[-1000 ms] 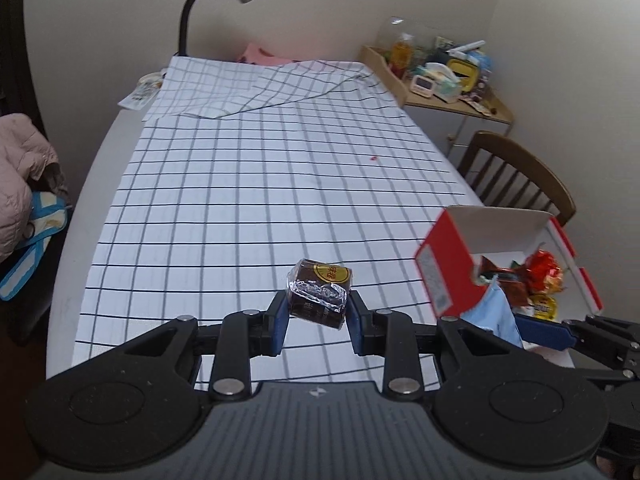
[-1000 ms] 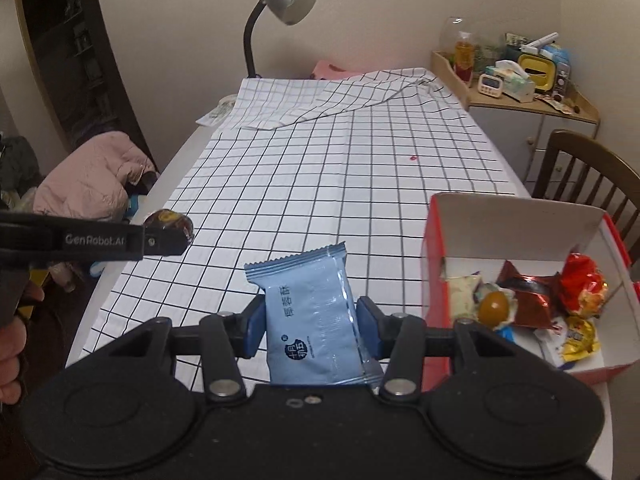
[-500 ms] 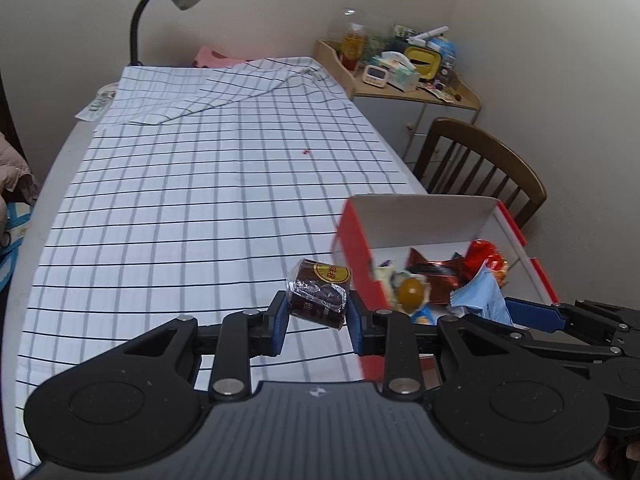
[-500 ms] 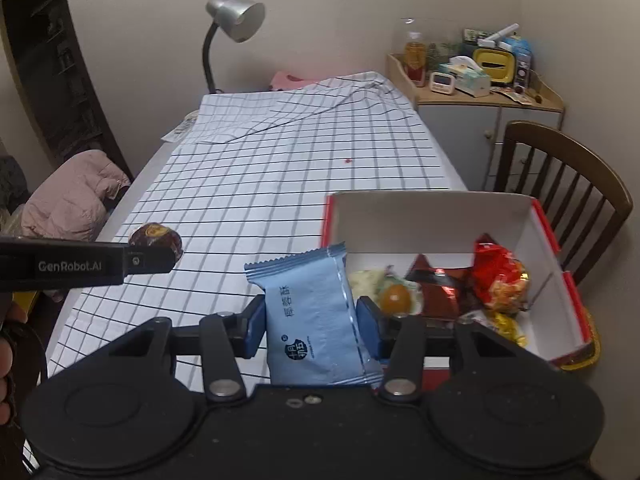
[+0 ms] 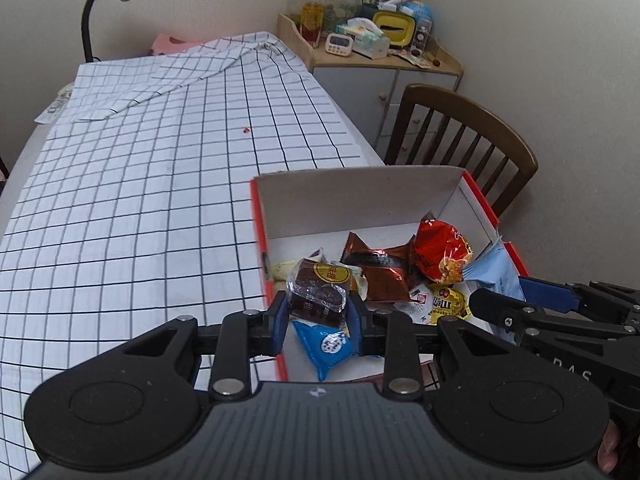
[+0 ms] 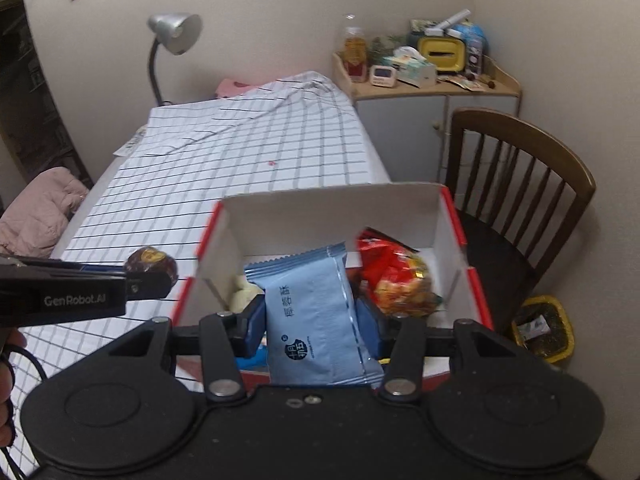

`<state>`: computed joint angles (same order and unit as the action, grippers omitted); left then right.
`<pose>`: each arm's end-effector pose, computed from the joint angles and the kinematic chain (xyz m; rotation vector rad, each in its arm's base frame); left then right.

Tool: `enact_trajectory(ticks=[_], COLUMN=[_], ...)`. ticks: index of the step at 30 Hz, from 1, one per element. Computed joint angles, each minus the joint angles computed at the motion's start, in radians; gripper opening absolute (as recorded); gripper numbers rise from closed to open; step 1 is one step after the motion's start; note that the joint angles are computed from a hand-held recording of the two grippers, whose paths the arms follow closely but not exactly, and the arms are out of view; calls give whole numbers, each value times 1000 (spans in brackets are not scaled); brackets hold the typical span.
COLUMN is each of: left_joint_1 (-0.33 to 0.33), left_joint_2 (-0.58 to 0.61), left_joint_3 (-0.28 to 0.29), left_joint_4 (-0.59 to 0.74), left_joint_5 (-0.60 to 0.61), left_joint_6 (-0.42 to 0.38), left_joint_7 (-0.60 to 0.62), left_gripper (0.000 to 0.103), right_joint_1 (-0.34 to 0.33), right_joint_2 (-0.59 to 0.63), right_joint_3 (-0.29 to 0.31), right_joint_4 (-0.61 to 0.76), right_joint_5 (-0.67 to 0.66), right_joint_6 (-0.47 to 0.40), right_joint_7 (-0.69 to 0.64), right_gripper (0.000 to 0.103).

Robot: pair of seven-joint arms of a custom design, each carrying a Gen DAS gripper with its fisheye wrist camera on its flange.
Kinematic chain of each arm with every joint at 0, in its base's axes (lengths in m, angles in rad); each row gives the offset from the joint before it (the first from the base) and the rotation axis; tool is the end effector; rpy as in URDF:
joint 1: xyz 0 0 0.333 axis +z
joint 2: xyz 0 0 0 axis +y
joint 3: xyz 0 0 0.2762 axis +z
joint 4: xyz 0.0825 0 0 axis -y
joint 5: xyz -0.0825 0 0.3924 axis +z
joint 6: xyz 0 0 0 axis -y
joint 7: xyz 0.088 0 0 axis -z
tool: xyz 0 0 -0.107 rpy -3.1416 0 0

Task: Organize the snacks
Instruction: 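Lower both snacks into the red box and open both tools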

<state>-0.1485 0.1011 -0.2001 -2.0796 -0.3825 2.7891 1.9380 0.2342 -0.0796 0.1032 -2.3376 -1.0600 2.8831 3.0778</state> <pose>0.5800 -0.1905 0.4030 -1.5406 2.2981 -0.8617 0.4846 0.2235 0.3710 -1.5438 1.9089 -0.6324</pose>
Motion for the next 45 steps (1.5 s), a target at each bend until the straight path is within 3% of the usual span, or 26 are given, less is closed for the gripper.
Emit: enact_trajectory(ticks=[9,22,26,39,45], left_joint_1=[-30,-78,-84,-76,-44], left_joint_2=[149,298,324,342,299], left_joint_3=[4,19,23,15,-13], left_joint_4=[161,272,286,276,226], left_joint_5=[119,241,262,265,209], left_joint_6=[-83,-127,-140,-124,-93], left_joint_7=[-113,-194,-208,-195,-132], left_gripper=[30,30,30,30,35], right_joint_1=[-25,34,49,69,86], right_joint_2=[91,242,261,259,225], right_joint_3=[-52,-113,-121,-148,-159], right_joint_4=[41,132,134,115,92], right_joint_5=[61,168,226,240,178], right_joint_6=[63,83,69,97,81], right_joint_7=[-68,-242,-284,-285,-202], right_gripper=[47,47,47,54,61])
